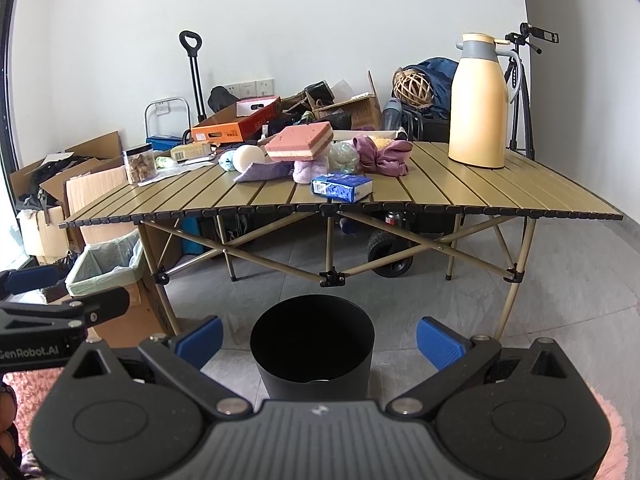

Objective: Collect trash

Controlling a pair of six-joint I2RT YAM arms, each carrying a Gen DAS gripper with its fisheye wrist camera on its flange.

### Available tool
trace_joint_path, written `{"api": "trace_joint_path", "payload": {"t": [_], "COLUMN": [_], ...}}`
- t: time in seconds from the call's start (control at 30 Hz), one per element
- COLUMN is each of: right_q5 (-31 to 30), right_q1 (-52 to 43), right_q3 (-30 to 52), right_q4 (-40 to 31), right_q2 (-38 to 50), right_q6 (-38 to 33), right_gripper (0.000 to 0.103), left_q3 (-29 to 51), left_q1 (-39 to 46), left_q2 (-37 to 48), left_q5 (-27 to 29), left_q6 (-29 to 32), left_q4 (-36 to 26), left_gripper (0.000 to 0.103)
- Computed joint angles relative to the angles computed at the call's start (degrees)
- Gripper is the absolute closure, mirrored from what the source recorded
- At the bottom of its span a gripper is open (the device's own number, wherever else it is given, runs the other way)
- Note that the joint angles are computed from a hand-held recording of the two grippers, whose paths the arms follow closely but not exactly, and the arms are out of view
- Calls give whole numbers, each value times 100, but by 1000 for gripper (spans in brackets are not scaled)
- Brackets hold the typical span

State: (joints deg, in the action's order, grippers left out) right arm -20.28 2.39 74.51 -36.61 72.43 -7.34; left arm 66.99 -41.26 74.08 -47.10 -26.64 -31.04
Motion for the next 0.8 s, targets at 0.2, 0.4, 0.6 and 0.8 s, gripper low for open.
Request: {"api": "trace_joint_path", "payload": {"t": [0.2,0.4,0.6,0.8], "right_q5": [-17,-16,-22,-68], "right_q1": [-10,-5,-22,-53], "right_q3": [-82,-104,-147,-134], "right_q4": [53,81,161,249], "right_q2": [-83,-101,-172,-198], "right_q6": [-14,-15,-17,-67], "right_gripper": [0,0,0,0], "left_q3": [-49,-58,-15,61], "left_q1": [-46,-72,-74,-87], "left_q2": [-39,-49,-46,-19], "left_q5": [-54,-84,-115,-233], "left_q6": [9,27,48,156], "left_q4": [44,63,61,129], "left_gripper": [0,0,0,0]}}
